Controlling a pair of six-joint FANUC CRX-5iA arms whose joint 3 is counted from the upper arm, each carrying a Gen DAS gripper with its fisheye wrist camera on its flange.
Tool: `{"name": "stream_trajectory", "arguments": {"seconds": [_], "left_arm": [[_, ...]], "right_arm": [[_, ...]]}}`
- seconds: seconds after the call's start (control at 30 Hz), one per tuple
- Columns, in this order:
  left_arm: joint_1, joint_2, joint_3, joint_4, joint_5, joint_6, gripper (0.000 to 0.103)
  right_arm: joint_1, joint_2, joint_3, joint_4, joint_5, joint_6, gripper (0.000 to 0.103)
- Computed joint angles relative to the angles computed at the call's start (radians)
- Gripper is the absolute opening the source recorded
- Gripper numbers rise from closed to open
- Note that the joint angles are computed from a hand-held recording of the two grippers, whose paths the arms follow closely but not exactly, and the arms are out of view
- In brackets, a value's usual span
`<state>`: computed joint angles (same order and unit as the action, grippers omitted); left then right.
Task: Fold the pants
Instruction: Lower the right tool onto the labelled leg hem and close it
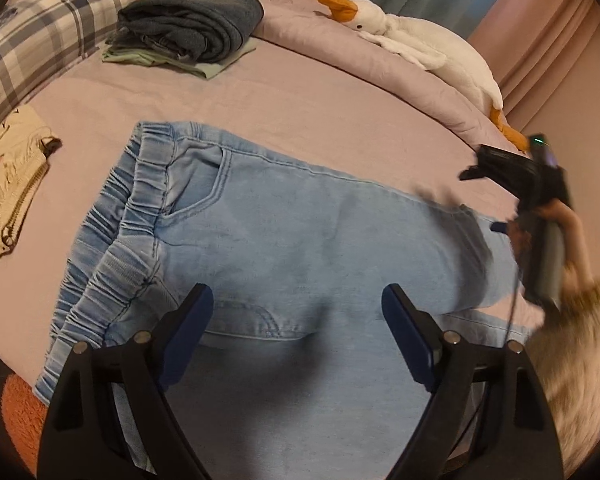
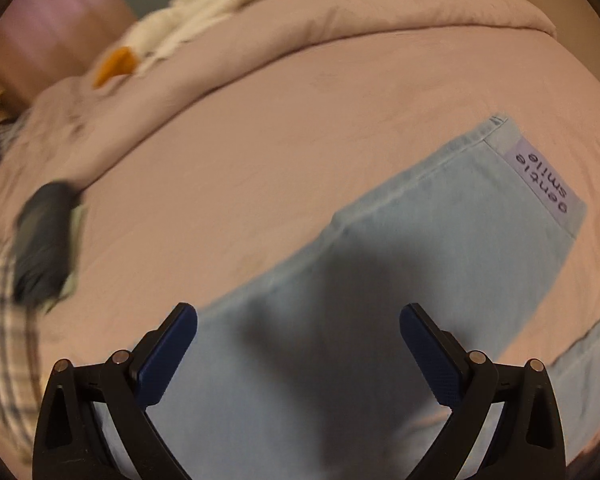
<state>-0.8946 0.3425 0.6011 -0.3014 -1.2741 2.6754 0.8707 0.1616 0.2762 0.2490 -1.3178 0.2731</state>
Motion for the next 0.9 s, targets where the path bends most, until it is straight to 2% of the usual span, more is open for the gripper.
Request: {"name": "stream_trajectory", "arguments": {"seconds": [0.17, 0.23, 0.3, 0.37, 0.47, 0.53, 0.57, 0.6, 0.63, 0.67, 0.7, 0.8, 0.9], "left_arm": [[0.006, -0.014, -0.027, 0.0, 0.013, 0.0, 0.086], [0.012, -0.018, -0.042, 0.009, 0.026, 0.007, 0.086], [0.024, -0.02, -0.06, 0.036, 0.042, -0.001, 0.086], [0.028, -0.022, -0.069, 0.049, 0.052, -0.008, 0.086], [0.024, -0.029, -0.078, 0.044, 0.06, -0.008, 0.086], [0.021, -0.032, -0.08, 0.038, 0.06, -0.005, 0.086], [0.019, -0.034, -0.081, 0.034, 0.061, 0.0, 0.086], [0.017, -0.037, -0.081, 0.03, 0.059, 0.006, 0.086], [0.015, -0.039, -0.081, 0.027, 0.058, 0.011, 0.086], [0.012, -0.043, -0.081, 0.022, 0.057, 0.014, 0.086], [0.007, -0.047, -0.081, 0.014, 0.056, 0.017, 0.086], [-0.01, -0.054, -0.068, -0.016, 0.041, 0.039, 0.086], [-0.021, -0.064, -0.059, -0.039, 0.045, 0.064, 0.086]], "right_arm": [[-0.065, 0.188, 0.198, -0.03, -0.166, 0.04, 0.102], [-0.079, 0.241, 0.236, -0.045, -0.219, 0.025, 0.102], [-0.085, 0.252, 0.213, -0.063, -0.211, 0.006, 0.102], [-0.048, 0.252, 0.171, 0.035, -0.201, -0.024, 0.102], [-0.033, 0.239, 0.148, 0.052, -0.196, -0.054, 0.1], [-0.024, 0.225, 0.132, 0.066, -0.198, -0.058, 0.091], [-0.024, 0.228, 0.135, 0.076, -0.197, -0.055, 0.082], [-0.02, 0.222, 0.127, 0.09, -0.195, -0.053, 0.068], [-0.015, 0.207, 0.105, 0.105, -0.188, -0.058, 0.059], [-0.008, 0.195, 0.089, 0.121, -0.196, -0.068, 0.039], [-0.003, 0.183, 0.075, 0.131, -0.204, -0.079, 0.028], [-0.001, 0.102, -0.009, 0.111, -0.122, -0.089, 0.01], [0.051, -0.06, -0.164, 0.159, 0.002, -0.174, 0.008]]}}
